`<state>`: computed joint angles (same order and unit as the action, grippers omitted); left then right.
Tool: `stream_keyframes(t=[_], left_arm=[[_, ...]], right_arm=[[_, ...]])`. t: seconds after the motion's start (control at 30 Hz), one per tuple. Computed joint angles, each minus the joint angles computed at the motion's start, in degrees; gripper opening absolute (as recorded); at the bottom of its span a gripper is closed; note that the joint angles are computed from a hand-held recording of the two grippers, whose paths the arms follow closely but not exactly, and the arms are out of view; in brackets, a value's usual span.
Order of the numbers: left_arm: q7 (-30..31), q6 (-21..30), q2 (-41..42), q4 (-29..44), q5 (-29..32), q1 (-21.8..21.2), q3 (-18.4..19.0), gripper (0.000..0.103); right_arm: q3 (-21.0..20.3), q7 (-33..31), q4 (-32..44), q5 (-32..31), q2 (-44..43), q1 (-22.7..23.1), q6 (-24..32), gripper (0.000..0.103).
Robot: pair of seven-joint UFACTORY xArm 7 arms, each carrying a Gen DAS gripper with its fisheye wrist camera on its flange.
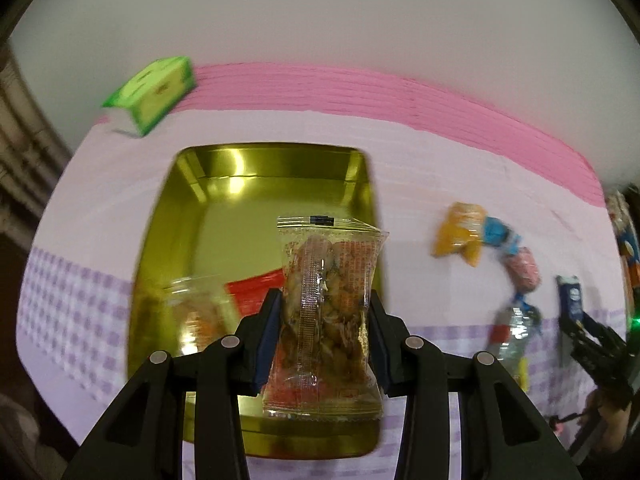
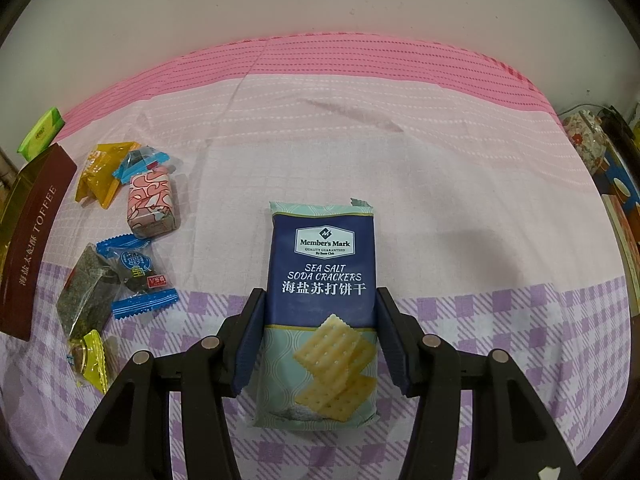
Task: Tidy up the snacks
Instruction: 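Lower the clear bag into the tin and open the left gripper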
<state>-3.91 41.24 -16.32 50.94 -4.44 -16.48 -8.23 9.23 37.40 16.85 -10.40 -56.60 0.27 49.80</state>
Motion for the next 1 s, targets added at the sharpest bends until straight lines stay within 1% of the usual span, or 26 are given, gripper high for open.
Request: stream_keyframes(t=[0.23, 0.4, 0.6, 0.83, 1.0], left_arm=[[-1.38, 1.52, -1.17, -2.06, 3.94, 3.04, 0.88, 0.041], [-1.83, 2.53, -0.91, -2.78, 5.75, 4.37, 1.18, 0.041], [-2.44, 2.39, -0.31, -3.64, 8.38, 5.39, 0.98, 0.041], [-3.43, 2.82, 0.52, -3.76, 11.38, 6.15, 0.69, 0.041], [-2.94, 1.67, 0.85, -3.96, 11.54, 6.30, 1.19, 0.041]], right_arm=[[-0.10, -0.04, -0.04, 0.01, -0.06, 0.03, 0.07, 0.051], [-0.06, 0.07, 0.03, 0.04, 0.11, 0.00, 0.12, 0.051], [-0.26, 0.04, 0.59, 0.22, 0.82, 0.03, 0.63, 0.051], [-1.34, -1.50, 2.14, 0.83, 2.62, 0.17, 2.16, 0.052], [-2.09, -2.87, 3.44, 1.50, 4.22, 0.15, 3.07, 0.052]])
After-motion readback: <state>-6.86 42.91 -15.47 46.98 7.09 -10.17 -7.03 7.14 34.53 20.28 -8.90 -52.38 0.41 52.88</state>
